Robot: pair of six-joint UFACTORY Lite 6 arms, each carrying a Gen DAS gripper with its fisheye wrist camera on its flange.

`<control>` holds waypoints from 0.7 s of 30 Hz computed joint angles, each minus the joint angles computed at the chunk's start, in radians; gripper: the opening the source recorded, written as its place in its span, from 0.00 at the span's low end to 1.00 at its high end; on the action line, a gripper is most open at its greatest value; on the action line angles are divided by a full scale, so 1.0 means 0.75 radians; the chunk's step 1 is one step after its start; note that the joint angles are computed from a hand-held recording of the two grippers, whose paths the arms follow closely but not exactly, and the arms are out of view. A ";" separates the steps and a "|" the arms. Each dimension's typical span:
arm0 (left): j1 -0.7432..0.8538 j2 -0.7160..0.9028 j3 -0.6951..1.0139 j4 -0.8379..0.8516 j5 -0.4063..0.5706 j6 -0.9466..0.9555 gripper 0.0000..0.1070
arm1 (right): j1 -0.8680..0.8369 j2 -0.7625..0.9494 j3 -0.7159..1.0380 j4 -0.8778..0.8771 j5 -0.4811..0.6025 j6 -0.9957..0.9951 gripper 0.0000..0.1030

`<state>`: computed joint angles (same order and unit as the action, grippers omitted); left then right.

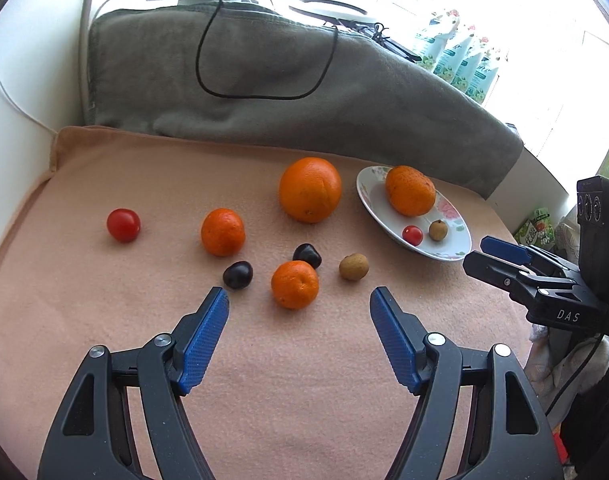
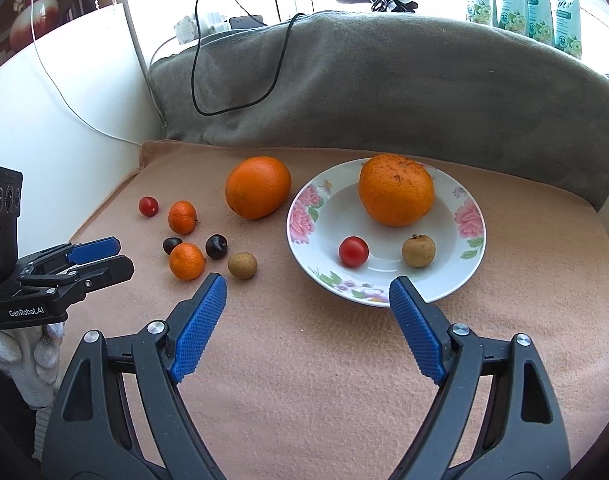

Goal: Organize fruits
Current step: 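Withdraw both tools from the plate toward the remaining fruits, then grasp a brown kiwi with the left tool while the right tool grasps a mandarin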

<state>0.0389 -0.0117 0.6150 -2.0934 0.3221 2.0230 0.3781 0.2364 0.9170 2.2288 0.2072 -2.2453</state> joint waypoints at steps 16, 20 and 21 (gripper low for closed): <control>0.160 0.053 -0.034 0.082 0.096 -0.032 0.56 | 0.135 0.152 0.117 -0.113 -0.027 0.108 0.71; 0.181 0.106 0.009 0.124 0.115 -0.072 0.52 | 0.148 0.202 0.163 -0.234 -0.025 0.231 0.64; 0.185 0.121 0.023 0.129 0.117 -0.075 0.51 | 0.152 0.216 0.178 -0.269 -0.027 0.267 0.62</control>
